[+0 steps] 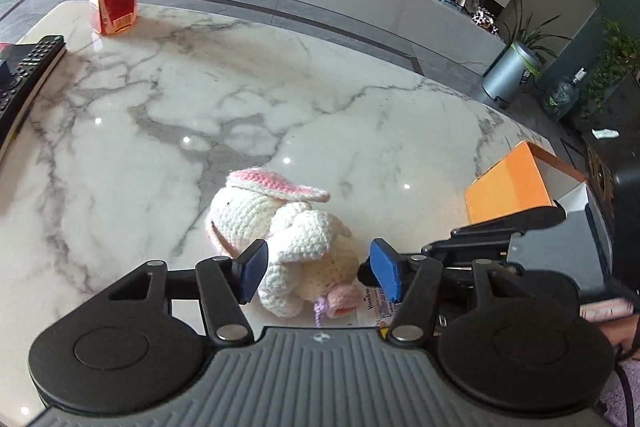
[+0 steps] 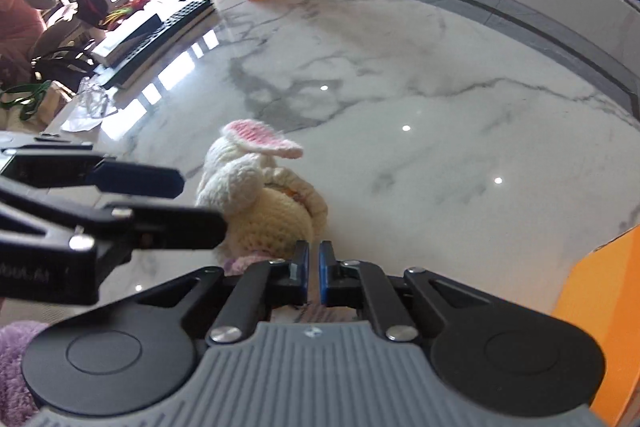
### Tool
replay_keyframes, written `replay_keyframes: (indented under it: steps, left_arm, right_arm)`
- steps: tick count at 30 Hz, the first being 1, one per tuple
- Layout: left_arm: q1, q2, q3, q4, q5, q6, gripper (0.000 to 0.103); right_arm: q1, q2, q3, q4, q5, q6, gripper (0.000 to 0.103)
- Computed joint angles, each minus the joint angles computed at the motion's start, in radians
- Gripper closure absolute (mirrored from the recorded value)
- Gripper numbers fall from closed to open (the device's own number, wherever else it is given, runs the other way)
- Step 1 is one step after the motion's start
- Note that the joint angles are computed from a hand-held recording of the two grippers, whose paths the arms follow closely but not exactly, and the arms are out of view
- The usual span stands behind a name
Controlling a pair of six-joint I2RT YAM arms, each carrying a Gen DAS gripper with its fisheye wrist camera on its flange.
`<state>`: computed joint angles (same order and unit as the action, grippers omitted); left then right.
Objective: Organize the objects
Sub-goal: 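Move left tool to the white crocheted bunny and close on it, then grasp the orange crocheted ball with right tool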
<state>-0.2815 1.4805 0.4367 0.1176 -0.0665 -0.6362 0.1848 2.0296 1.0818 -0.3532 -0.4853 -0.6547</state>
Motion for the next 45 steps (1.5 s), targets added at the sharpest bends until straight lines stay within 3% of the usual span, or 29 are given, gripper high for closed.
replay_keyframes:
  steps: [4, 7, 14, 22, 27, 31, 36, 41, 43, 45]
  left_arm:
    - [-0.02, 0.019, 0.044, -0.08, -0.069, -0.02, 0.032]
    - [-0.045, 0.076, 0.11, -0.142, -0.108, -0.048, 0.027]
    - [-0.065, 0.249, 0.27, -0.243, -0.145, -0.103, 0.024]
    - [-0.022, 0.328, 0.293, -0.218, -0.06, -0.115, 0.025]
    - [-0.036, 0.291, 0.244, -0.169, -0.059, -0.09, 0.033]
    - [-0.069, 0.225, 0.168, -0.121, -0.044, -0.111, 0.036]
    - [-0.147, 0.089, 0.102, -0.115, -0.096, -0.113, 0.036]
    - [-0.184, 0.003, 0.089, -0.143, -0.11, -0.089, 0.036]
    - [-0.189, -0.006, 0.09, -0.149, -0.112, -0.081, 0.036]
    - [-0.192, -0.008, 0.089, -0.144, -0.106, -0.073, 0.035]
  right_arm:
    - [0.028, -0.046, -0.066, 0.023, 0.011, -0.039, 0.098]
    - [0.035, -0.077, -0.09, 0.072, 0.105, -0.021, 0.098]
    - [-0.046, -0.064, -0.001, 0.011, 0.195, -0.055, 0.097]
    - [-0.097, -0.059, 0.046, -0.064, 0.229, -0.172, 0.095]
    - [-0.105, -0.072, 0.091, -0.215, 0.263, -0.337, 0.095]
    - [-0.096, -0.065, 0.136, -0.351, 0.354, -0.462, 0.083]
    - [-0.076, -0.064, 0.101, -0.339, 0.478, -0.58, 0.074]
    - [-0.059, -0.021, 0.099, -0.307, 0.529, -0.633, 0.071]
    - [-0.055, -0.019, 0.088, -0.279, 0.533, -0.656, 0.063]
    - [-0.051, -0.005, 0.097, -0.273, 0.537, -0.66, 0.064]
